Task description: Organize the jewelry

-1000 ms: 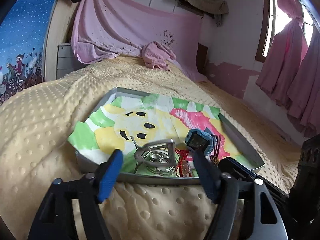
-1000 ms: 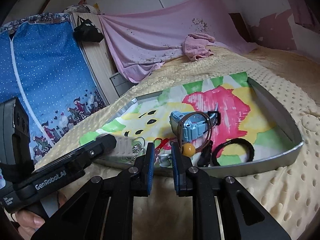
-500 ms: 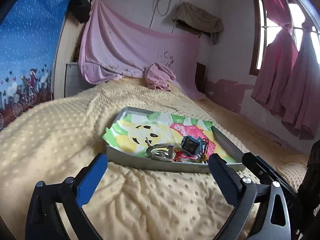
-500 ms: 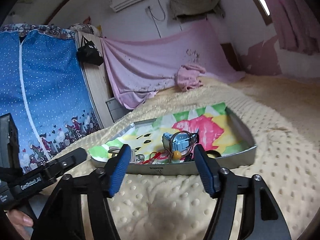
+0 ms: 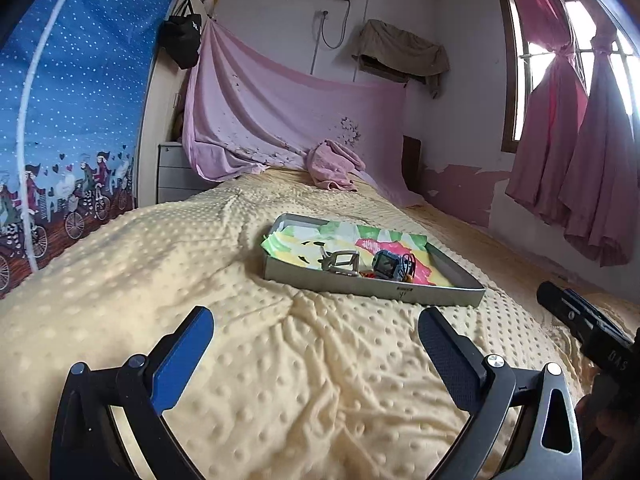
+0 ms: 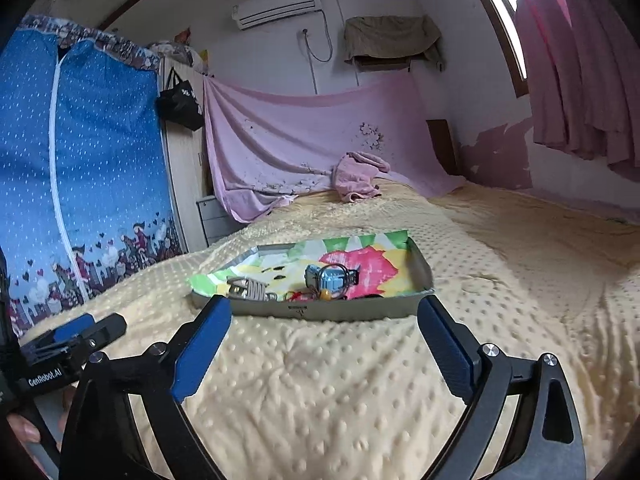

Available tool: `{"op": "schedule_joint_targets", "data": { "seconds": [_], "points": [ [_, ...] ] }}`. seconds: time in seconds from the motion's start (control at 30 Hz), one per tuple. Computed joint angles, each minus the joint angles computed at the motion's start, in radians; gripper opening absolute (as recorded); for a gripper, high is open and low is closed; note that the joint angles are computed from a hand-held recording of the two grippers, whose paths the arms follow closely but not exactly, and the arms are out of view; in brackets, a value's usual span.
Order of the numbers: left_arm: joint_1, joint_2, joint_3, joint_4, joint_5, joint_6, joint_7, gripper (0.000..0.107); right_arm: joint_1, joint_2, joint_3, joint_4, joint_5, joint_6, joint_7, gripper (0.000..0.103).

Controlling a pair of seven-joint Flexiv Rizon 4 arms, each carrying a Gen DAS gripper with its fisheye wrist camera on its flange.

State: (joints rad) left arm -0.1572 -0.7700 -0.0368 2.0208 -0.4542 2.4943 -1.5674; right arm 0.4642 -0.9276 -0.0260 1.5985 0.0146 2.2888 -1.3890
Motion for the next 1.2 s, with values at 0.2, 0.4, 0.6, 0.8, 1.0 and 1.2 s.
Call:
{"op": "schedule_joint_targets", "data": {
  "seconds": [0.2,0.4,0.6,0.8,1.0,1.2],
  "points": [
    [-0.020,0.028,0.009,0.064,-0.020,0.051,-0.003,0.103,0.042,0.070,-0.023,0.129,0.038,0.025,-0.091,0.092],
    [-0.032,0.024,0.011,0.093,-0.047,0.093,0.008,0.103,0.065,0.091,-0.019,0.167,0.085,0.044,-0.154,0.092],
    [-0.025,0.021,0.006,0.094,-0.048,0.096,0.006,0.103,0.069,0.095,-0.013,0.170,0.096,0.044,-0.186,0.092],
    [-0.034,0.018,0.005,0.093,-0.062,0.098,0.021,0.103,0.069,0.094,-0.008,0.164,0.103,0.037,-0.193,0.092],
    [-0.034,0.017,0.003,0.091,-0.064,0.099,0.022,0.103,0.072,0.092,-0.009,0.155,0.109,0.027,-0.192,0.092],
    [-0.033,0.017,0.002,0.091,-0.065,0.098,0.023,0.103,0.071,0.089,-0.009,0.151,0.106,0.024,-0.190,0.092]
  ]
}}
